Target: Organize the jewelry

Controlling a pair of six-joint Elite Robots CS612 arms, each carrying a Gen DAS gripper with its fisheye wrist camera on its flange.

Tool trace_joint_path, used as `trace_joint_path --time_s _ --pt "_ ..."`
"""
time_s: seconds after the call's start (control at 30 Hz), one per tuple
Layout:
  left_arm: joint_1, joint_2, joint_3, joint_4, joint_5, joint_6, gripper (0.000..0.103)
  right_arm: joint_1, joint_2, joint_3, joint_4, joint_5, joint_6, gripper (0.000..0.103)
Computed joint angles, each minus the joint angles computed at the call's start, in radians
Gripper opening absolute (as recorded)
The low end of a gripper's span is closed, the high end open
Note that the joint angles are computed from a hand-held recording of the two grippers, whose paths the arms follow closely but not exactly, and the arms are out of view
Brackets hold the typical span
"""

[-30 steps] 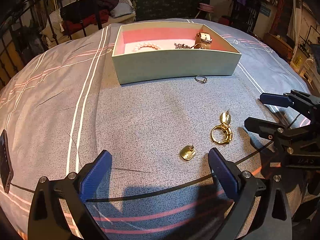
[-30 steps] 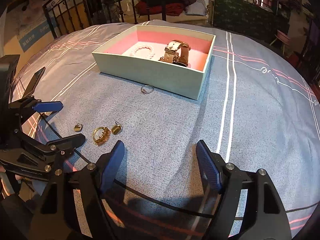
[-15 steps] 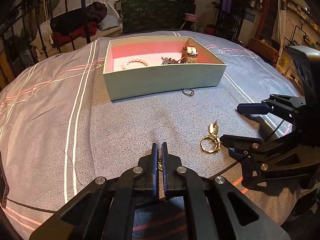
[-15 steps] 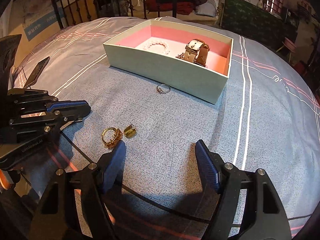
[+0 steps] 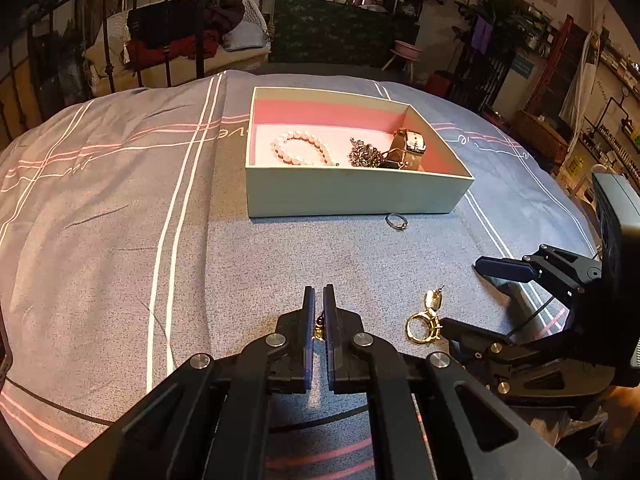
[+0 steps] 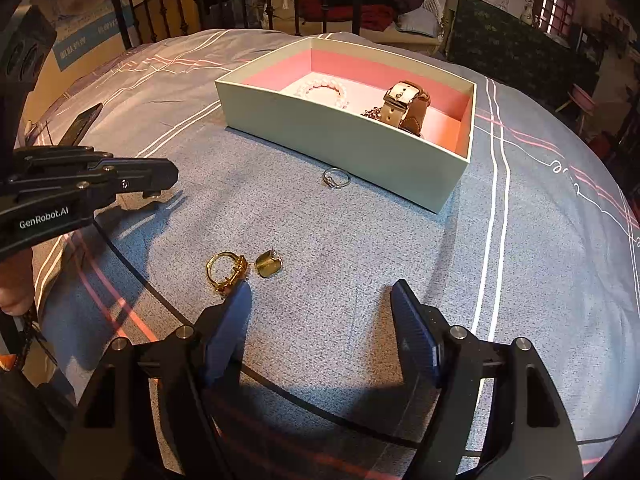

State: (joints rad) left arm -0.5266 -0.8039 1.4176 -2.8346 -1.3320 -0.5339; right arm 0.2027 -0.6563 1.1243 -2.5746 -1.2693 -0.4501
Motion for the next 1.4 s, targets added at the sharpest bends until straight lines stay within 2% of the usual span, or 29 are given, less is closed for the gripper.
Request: trace_joint_path --time_s 0.2,0.7,1.27,1.4 --pt "-0.003 0.006 -0.017 0.008 -0.008 0.012 0.004 0.012 0.010 -0.024 0.021 -0.008 -0.052 0.068" --pt "-0.003 0.014 -0.028 0.040 -0.019 -0.001 0.004 0.015 0.019 -0.034 0.017 -0.001 -0.010 0.068" --pt "0.000 0.015 -0.029 0.063 -0.024 -0.012 0.004 0.015 0.018 -0.032 0.014 -0.001 -0.008 0.068" --pt "-0.002 0.013 -0.028 0.065 -0.022 -0.005 0.004 0.015 0.013 -0.023 0.011 -0.002 -0.013 0.064"
